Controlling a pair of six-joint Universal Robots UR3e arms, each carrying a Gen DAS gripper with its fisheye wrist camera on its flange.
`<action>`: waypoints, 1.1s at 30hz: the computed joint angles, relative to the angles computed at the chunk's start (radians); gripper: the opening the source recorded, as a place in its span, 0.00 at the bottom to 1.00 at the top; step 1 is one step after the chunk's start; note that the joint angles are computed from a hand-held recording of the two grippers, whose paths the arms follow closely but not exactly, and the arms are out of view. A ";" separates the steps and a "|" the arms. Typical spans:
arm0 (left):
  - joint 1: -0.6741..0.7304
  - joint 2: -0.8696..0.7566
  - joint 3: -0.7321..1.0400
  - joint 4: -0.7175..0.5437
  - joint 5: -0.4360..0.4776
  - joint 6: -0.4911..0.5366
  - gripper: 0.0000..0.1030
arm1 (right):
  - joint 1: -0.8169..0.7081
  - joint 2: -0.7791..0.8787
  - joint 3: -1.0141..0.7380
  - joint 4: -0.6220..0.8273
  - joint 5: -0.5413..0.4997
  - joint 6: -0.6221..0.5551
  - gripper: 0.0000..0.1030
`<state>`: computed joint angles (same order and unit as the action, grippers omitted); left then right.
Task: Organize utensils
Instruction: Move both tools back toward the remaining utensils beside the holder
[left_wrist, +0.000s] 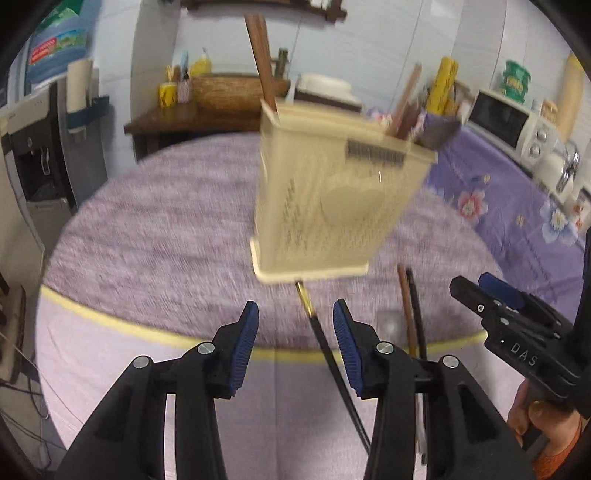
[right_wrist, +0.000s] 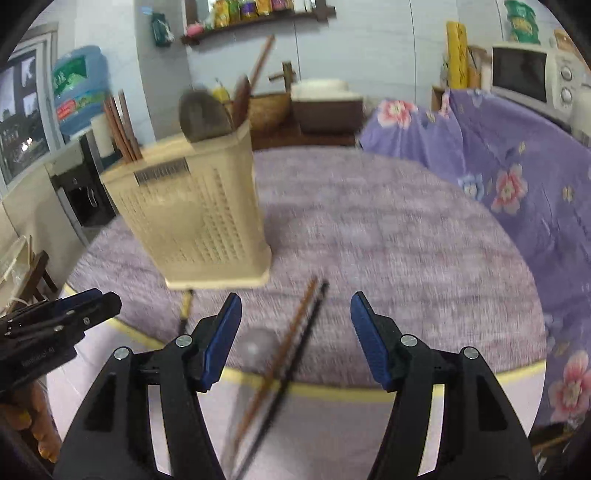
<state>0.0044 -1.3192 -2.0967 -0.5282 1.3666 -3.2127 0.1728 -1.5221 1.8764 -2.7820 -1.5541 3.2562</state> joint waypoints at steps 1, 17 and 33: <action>-0.014 -0.019 -0.011 0.009 0.006 -0.007 0.41 | 0.005 -0.006 0.030 0.000 -0.018 0.003 0.60; -0.200 -0.270 0.079 0.095 0.231 -0.046 0.28 | -0.027 -0.054 0.151 -0.028 0.076 0.010 0.60; 0.058 0.023 -0.155 0.009 0.059 0.102 0.08 | -0.011 0.045 0.016 0.120 0.284 -0.049 0.54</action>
<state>0.0628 -1.2959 -2.2521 -0.5196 1.4258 -3.1104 0.1619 -1.4770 1.8923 -2.6616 -1.2705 3.2075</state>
